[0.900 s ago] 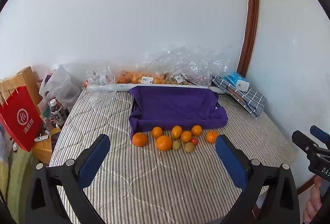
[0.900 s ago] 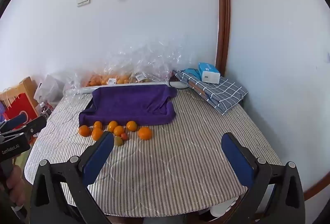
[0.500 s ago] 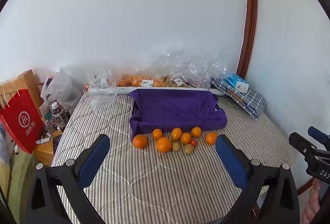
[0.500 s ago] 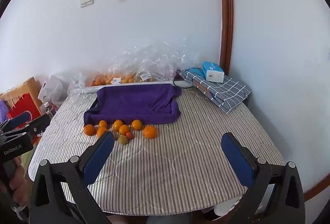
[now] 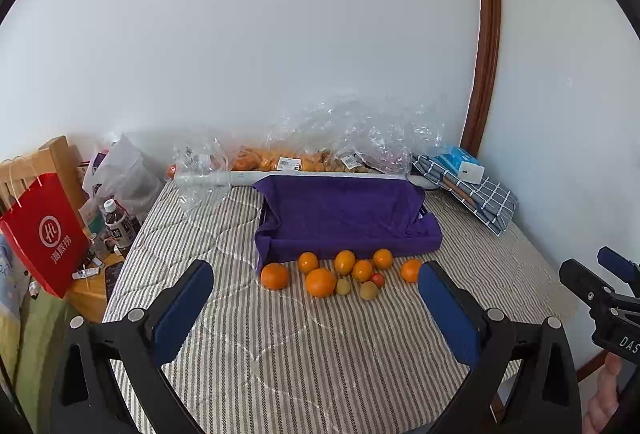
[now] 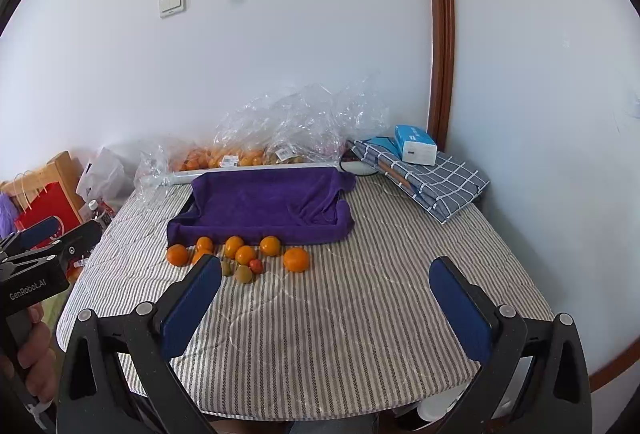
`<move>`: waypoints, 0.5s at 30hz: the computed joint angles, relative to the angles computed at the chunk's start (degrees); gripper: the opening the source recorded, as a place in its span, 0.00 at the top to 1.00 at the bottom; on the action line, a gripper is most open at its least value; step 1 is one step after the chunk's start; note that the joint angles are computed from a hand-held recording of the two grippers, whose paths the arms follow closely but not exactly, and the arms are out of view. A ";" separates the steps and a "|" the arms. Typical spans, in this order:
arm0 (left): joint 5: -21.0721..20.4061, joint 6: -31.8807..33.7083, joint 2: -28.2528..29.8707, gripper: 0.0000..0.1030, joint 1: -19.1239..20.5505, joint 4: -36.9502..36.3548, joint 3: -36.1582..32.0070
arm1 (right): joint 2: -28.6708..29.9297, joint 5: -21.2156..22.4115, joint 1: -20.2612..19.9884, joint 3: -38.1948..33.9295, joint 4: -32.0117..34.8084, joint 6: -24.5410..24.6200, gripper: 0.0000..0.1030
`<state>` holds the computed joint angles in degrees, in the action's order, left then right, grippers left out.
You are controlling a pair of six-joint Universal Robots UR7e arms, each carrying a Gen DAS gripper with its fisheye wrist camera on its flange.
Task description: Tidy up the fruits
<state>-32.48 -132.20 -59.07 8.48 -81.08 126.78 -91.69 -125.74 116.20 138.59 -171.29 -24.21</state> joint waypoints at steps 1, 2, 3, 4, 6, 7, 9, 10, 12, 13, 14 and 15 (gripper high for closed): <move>0.02 -0.17 -0.15 0.00 -0.09 0.01 0.09 | 0.05 0.02 0.06 0.00 -0.01 0.05 0.00; 0.02 -0.34 -0.24 0.00 -0.14 0.06 0.13 | 0.11 0.05 0.11 -0.06 0.03 0.06 0.00; 0.00 -0.42 -0.39 0.00 -0.19 0.08 0.21 | 0.22 0.06 0.15 -0.10 0.00 0.00 0.00; 0.02 -0.36 -0.45 0.00 -0.19 0.11 0.21 | 0.24 0.03 0.19 -0.04 -0.09 -0.06 0.00; -0.09 -0.46 -0.32 0.00 -0.32 0.43 0.23 | 0.26 0.19 0.07 -0.02 -0.33 -0.37 0.00; -0.22 -0.64 -0.28 0.00 -0.37 0.66 0.15 | -0.02 0.12 0.20 0.25 -0.46 -0.25 0.00; -0.19 -0.76 -0.48 0.00 -0.56 0.62 0.24 | -0.11 0.18 0.18 0.29 -0.17 0.04 0.00; -0.21 -0.89 -0.54 0.00 -0.62 0.65 0.26 | -0.09 0.24 0.18 0.27 -0.09 0.16 0.00; -0.25 -0.88 -0.45 0.00 -0.71 0.62 0.29 | -0.03 0.12 0.29 0.17 0.15 0.27 0.00; -0.32 -0.94 -0.47 0.00 -0.75 0.70 0.33 | 0.07 0.09 0.35 0.11 0.04 0.19 0.00; -0.49 -0.98 -0.51 0.00 -0.82 0.88 0.31 | 0.16 0.09 0.38 0.13 -0.14 0.15 0.00; -0.42 -1.09 -0.51 0.00 -0.75 0.81 0.27 | 0.17 0.12 0.37 0.10 -0.05 0.26 0.00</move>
<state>-32.90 -133.29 -59.58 7.73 -80.27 127.05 -91.52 -125.62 116.56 138.69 -171.34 -23.96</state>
